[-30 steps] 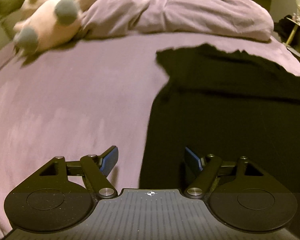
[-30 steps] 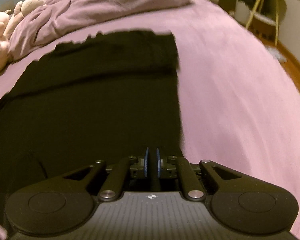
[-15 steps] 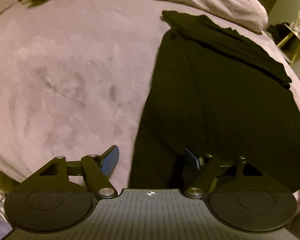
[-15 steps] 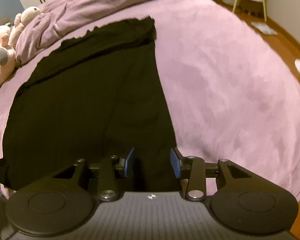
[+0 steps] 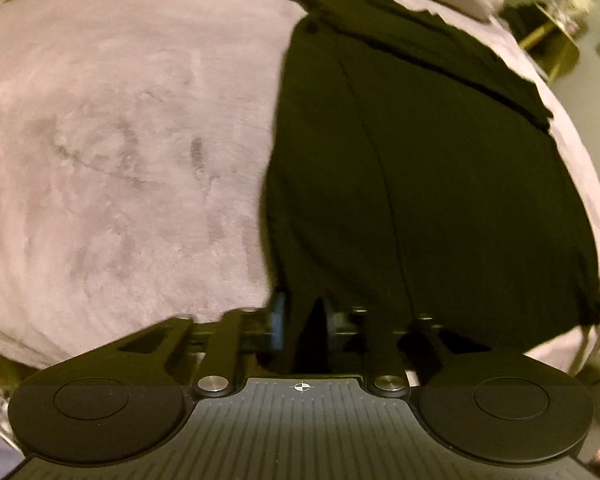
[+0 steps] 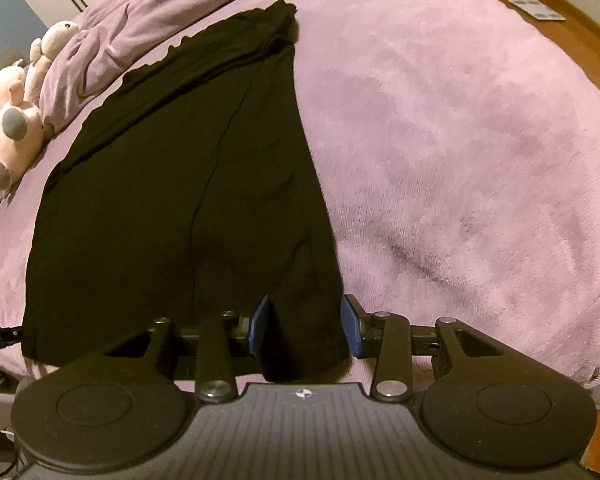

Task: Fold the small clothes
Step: 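Grasp the shirt hem with the right gripper while the left gripper grasps the hem too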

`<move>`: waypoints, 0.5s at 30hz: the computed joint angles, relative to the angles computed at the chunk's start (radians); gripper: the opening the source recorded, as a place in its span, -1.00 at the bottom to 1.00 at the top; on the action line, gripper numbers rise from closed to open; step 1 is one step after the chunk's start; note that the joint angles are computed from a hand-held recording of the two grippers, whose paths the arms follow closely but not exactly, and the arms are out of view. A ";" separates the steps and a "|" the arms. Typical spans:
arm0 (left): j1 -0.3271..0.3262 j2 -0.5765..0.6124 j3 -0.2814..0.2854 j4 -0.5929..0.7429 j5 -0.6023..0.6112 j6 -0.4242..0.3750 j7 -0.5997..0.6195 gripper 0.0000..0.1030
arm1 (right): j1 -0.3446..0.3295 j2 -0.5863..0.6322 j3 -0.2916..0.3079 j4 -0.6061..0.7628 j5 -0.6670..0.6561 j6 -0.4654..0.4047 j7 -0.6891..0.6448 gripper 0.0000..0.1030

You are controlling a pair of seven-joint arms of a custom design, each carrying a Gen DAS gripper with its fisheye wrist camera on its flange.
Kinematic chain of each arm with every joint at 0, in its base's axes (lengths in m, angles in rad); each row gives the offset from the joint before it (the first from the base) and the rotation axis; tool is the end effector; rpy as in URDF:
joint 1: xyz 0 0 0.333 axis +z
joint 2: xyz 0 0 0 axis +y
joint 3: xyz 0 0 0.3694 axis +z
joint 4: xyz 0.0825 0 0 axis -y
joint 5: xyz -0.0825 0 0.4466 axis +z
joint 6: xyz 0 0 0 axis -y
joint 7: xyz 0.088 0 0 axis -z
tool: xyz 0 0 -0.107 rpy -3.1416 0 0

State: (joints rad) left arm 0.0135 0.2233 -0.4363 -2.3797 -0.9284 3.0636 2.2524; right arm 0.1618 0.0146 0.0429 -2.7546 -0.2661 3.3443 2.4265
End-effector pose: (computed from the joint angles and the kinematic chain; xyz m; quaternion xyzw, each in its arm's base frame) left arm 0.5383 -0.1732 0.2666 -0.6254 0.7342 -0.2606 0.0438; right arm 0.4405 0.1204 0.2719 -0.5402 0.7931 -0.0816 0.2693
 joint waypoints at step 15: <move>-0.011 -0.032 0.040 0.024 -0.289 -0.111 0.240 -0.89 | -0.170 0.050 0.021 0.050 -0.571 0.125 0.473 -0.85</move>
